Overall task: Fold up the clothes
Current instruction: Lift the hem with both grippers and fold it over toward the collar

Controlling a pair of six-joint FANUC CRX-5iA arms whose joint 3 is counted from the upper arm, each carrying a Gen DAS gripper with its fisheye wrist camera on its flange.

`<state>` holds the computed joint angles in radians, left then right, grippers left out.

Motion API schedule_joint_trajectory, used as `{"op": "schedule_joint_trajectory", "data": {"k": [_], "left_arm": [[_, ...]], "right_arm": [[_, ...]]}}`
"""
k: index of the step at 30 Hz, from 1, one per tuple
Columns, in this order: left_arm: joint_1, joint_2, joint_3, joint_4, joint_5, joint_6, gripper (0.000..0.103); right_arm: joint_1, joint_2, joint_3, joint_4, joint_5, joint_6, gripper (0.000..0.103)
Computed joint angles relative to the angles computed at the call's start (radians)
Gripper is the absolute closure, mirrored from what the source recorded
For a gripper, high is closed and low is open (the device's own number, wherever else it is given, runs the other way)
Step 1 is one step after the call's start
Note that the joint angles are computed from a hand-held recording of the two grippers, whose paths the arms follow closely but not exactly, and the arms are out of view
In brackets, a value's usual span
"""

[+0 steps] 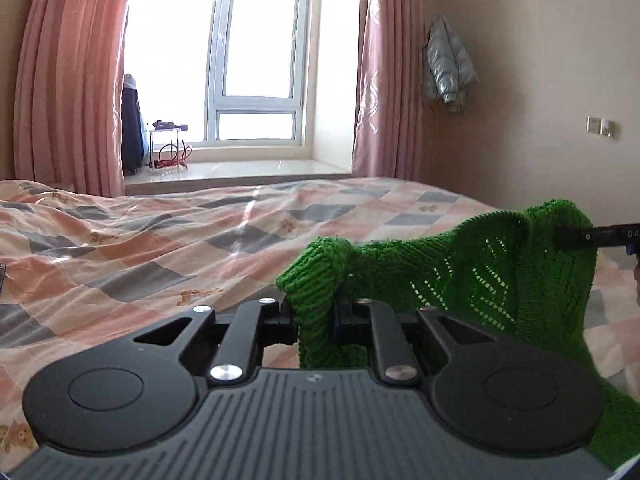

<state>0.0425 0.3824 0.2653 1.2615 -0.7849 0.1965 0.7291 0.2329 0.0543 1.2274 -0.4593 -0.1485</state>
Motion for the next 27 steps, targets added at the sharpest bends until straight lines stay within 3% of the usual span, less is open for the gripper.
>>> {"op": "schedule_joint_trajectory", "data": {"k": [2, 4, 8, 11, 12, 14, 18, 19, 21, 24, 25, 27], "left_arm": [[0.029, -0.107, -0.144, 0.115, -0.046, -0.098, 0.089], [0.064, -0.229, -0.288, 0.173, -0.079, -0.201, 0.089], [0.210, -0.445, -0.540, 0.136, -0.270, -0.261, 0.083], [0.334, -0.586, -0.679, -0.026, -0.355, -0.230, 0.077], [0.378, -0.631, -0.717, -0.087, -0.381, -0.213, 0.077], [0.444, -0.709, -0.777, -0.175, -0.412, -0.189, 0.077], [0.519, -0.841, -0.862, -0.273, -0.418, -0.187, 0.077], [0.507, -0.873, -0.882, -0.272, -0.388, -0.244, 0.077], [0.462, -0.950, -0.949, -0.233, -0.284, -0.478, 0.076], [0.327, -1.017, -1.049, -0.142, -0.096, -0.870, 0.068], [0.299, -1.013, -1.076, -0.101, -0.065, -1.001, 0.068], [0.246, -1.002, -1.105, -0.056, -0.009, -1.185, 0.068]], "right_arm": [[0.004, -0.062, -0.092, 0.224, 0.030, -0.178, 0.092], [0.047, -0.130, -0.172, 0.356, 0.000, -0.287, 0.091], [0.243, -0.238, -0.312, 0.381, -0.187, -0.356, 0.089], [0.478, -0.255, -0.335, 0.173, -0.429, -0.323, 0.074], [0.560, -0.237, -0.305, 0.063, -0.528, -0.286, 0.067], [0.688, -0.176, -0.202, -0.153, -0.717, -0.224, 0.064], [0.808, -0.122, -0.151, -0.232, -0.873, -0.381, 0.064], [0.823, -0.107, -0.131, -0.240, -0.903, -0.392, 0.064], [0.830, -0.065, -0.067, -0.252, -0.953, -0.294, 0.064], [0.825, 0.019, 0.055, -0.261, -1.020, -0.007, 0.058], [0.819, 0.054, 0.093, -0.265, -1.043, 0.106, 0.052], [0.802, 0.121, 0.161, -0.275, -1.088, 0.343, 0.049]]}}
